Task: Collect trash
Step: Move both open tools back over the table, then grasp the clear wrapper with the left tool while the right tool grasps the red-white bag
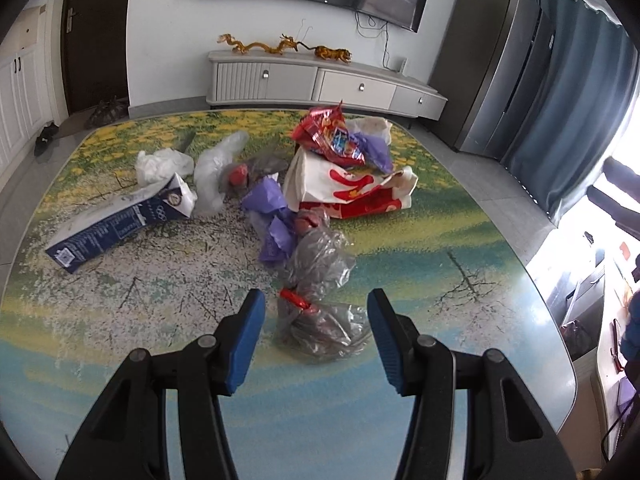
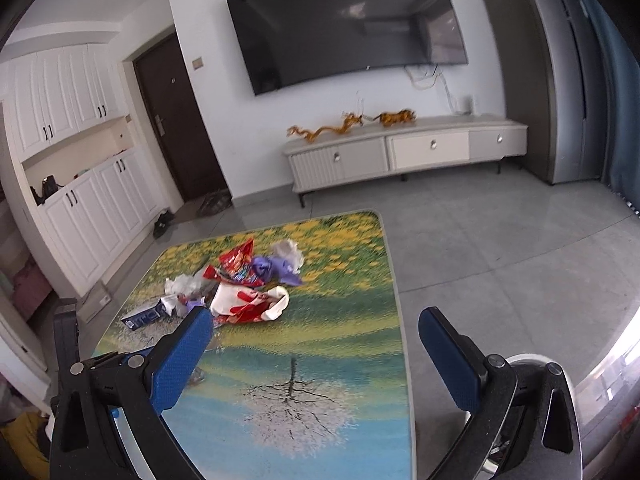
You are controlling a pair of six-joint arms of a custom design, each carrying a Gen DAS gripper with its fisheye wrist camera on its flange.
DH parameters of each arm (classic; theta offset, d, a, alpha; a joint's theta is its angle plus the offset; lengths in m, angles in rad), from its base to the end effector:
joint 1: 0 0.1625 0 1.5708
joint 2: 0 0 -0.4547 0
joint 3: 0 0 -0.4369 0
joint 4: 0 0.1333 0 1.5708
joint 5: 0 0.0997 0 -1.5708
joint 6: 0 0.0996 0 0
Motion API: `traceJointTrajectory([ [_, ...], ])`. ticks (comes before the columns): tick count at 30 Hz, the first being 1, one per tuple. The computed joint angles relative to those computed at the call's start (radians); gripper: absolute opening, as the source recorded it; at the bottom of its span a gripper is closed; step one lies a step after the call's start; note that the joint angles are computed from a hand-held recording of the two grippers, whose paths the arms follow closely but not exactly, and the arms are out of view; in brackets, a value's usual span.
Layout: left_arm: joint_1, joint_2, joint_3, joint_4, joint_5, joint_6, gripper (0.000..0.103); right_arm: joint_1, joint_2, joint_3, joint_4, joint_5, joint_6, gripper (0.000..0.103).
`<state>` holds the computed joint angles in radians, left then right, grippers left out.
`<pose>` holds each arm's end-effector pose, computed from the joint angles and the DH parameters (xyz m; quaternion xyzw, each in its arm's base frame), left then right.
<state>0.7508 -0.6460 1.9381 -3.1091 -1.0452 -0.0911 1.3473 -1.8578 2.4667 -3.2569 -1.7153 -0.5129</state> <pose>-0.3144 -0.5440 -0.0431 0.3118 0.9068 -0.2199 0.1794 0.0354 -0.3810 0.3898 0.0868 -0.8526 0.4550 0.2420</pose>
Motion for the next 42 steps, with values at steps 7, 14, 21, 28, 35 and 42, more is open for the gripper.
traceJointTrajectory([
  [7,0.036,0.012,-0.017,-0.003,-0.046,0.002,0.051,-0.026,0.173,-0.089,0.071,0.026,0.031,0.103],
  [14,0.052,0.013,-0.028,-0.002,-0.096,0.017,0.046,-0.034,0.326,-0.185,0.128,0.050,0.103,0.102],
  [21,0.052,0.014,-0.024,-0.007,-0.114,0.028,0.034,-0.035,0.414,-0.251,0.175,0.086,0.190,0.093],
  [28,0.058,0.015,-0.028,0.002,-0.139,0.027,0.028,-0.040,0.441,-0.278,0.196,0.116,0.265,0.077],
  [35,0.061,0.011,-0.021,-0.002,-0.144,0.016,0.025,-0.011,0.463,-0.284,0.178,0.044,0.253,0.049],
  [42,0.056,0.006,-0.012,-0.010,-0.128,0.011,0.019,-0.029,0.449,-0.264,0.165,0.086,0.259,0.035],
])
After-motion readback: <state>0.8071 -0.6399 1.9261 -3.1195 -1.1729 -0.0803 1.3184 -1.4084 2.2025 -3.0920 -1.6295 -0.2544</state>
